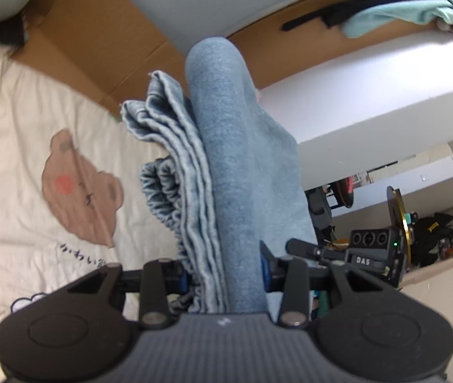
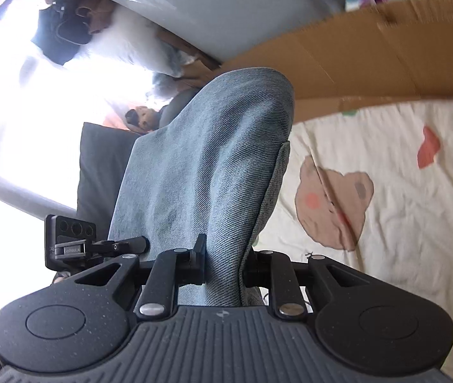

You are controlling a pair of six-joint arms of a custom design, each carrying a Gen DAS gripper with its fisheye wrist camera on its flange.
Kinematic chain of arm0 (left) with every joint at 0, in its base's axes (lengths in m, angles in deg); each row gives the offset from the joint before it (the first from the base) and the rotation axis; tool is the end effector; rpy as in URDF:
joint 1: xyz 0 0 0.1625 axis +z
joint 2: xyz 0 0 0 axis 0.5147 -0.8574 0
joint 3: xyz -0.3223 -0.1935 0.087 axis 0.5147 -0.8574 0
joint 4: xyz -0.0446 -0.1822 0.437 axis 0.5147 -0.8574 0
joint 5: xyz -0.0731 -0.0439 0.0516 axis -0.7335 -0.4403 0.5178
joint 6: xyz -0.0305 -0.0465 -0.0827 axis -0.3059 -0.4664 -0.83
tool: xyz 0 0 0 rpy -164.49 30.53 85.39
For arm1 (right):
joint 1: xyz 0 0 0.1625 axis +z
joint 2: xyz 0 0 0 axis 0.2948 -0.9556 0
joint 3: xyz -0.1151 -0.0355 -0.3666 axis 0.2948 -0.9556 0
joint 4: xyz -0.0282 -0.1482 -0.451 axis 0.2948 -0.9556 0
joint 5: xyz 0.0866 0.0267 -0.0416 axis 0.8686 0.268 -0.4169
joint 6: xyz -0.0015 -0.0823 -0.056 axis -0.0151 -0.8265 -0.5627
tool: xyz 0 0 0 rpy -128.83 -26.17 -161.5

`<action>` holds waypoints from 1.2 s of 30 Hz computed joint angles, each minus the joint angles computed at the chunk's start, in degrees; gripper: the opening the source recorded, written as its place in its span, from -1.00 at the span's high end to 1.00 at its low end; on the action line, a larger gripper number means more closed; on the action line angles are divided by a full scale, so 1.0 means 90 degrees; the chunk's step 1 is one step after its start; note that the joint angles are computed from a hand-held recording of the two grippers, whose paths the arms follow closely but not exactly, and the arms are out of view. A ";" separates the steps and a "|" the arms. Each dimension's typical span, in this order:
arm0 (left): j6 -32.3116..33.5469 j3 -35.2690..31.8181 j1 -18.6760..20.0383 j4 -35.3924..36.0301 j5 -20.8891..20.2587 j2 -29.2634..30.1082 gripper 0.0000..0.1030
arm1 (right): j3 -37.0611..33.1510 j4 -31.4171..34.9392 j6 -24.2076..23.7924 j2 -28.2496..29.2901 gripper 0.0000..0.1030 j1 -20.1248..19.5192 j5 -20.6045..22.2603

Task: Fold clothes
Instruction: 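Lift the folded jeans with both tools and carry them off the sheet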

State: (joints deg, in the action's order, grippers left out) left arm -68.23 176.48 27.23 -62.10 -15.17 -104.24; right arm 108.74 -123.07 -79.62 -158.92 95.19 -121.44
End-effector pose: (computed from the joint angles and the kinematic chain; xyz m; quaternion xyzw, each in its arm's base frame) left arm -0.1036 -0.4164 0.4558 -0.0648 -0.9810 0.1564 0.0947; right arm 0.3380 -0.4410 0.2499 -0.1286 0.9777 -0.1341 0.0977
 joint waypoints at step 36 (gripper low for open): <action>-0.1499 -0.2364 -0.2967 0.1033 0.1463 0.1132 0.20 | -0.3202 0.1917 0.0676 0.0183 0.61 0.2199 -0.1816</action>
